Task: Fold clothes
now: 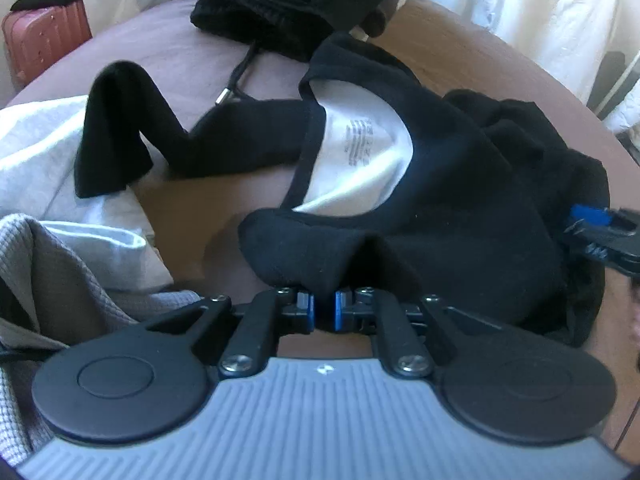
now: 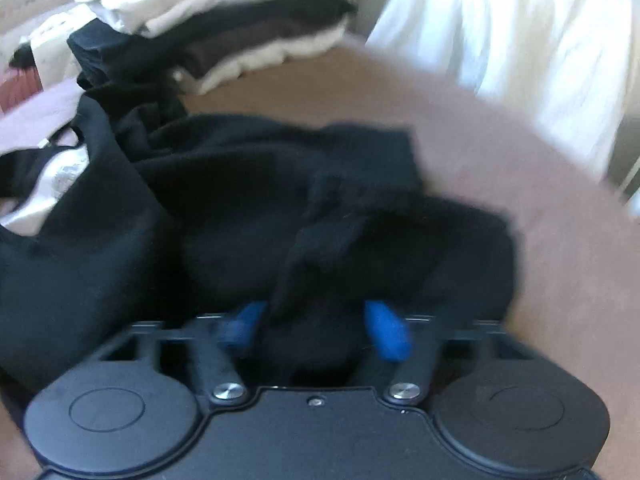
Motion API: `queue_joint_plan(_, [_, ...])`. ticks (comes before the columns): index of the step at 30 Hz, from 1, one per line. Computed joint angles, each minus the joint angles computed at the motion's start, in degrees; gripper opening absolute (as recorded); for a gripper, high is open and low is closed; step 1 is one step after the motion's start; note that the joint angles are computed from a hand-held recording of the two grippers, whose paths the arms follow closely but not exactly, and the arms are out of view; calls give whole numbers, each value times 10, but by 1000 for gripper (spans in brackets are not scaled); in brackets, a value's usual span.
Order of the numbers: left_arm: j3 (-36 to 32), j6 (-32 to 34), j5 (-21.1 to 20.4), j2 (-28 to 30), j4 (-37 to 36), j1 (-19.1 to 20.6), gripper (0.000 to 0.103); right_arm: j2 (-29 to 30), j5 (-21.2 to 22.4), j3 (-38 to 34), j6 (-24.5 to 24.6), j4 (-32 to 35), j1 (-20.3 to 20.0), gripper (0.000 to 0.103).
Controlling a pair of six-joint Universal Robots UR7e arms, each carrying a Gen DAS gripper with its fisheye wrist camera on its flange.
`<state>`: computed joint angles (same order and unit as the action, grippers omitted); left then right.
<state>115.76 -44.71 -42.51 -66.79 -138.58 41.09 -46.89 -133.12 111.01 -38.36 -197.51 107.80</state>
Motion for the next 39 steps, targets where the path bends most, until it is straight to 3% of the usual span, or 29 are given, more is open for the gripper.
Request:
queue_joint_plan(7, [22, 74, -13, -10, -111, -23, 7, -69, -46, 60, -123, -175, 16, 8])
queue_joint_plan(12, [23, 89, -46, -23, -116, -36, 7, -143, -85, 106, -109, -214, 36, 7])
queue_joint_plan(16, [25, 78, -42, -25, -80, -48, 7, -168, -163, 164, -57, -256, 45, 0])
queue_joint_plan(20, [7, 56, -34, -13, -18, -47, 7, -211, -199, 243, 115, -171, 7, 0])
queue_joint_plan(22, [2, 49, -36, -14, 3, -47, 7, -246, -169, 258, 193, -91, -11, 0])
queue_joint_plan(24, [3, 47, -34, -21, 8, -50, 12, -266, -111, 250, 219, -49, -19, 9])
queue_joint_plan(26, [12, 53, -35, -35, -10, -53, 20, -263, -66, 227, 186, -35, -19, 15])
queue_joint_plan(29, [37, 74, -14, -70, -68, -77, 23, -246, 18, 181, 121, -10, -22, 46])
queue_joint_plan(30, [45, 87, 5, -80, -88, -90, 30, -241, 52, 166, 105, 0, -26, 51])
queue_joint_plan(31, [48, 104, 21, -86, -101, -101, 45, -237, 86, 148, 99, 22, -34, 52])
queue_joint_plan(33, [36, 135, 45, -88, -100, -107, 61, -221, 127, 107, 101, 68, -45, 52])
queue_joint_plan(36, [-27, 137, 53, -62, -23, -74, 62, -193, 177, 40, 135, 139, -67, 52])
queue_joint_plan(39, [-92, 147, 21, -23, -21, -7, 62, -158, 213, -43, 197, 235, -83, 53])
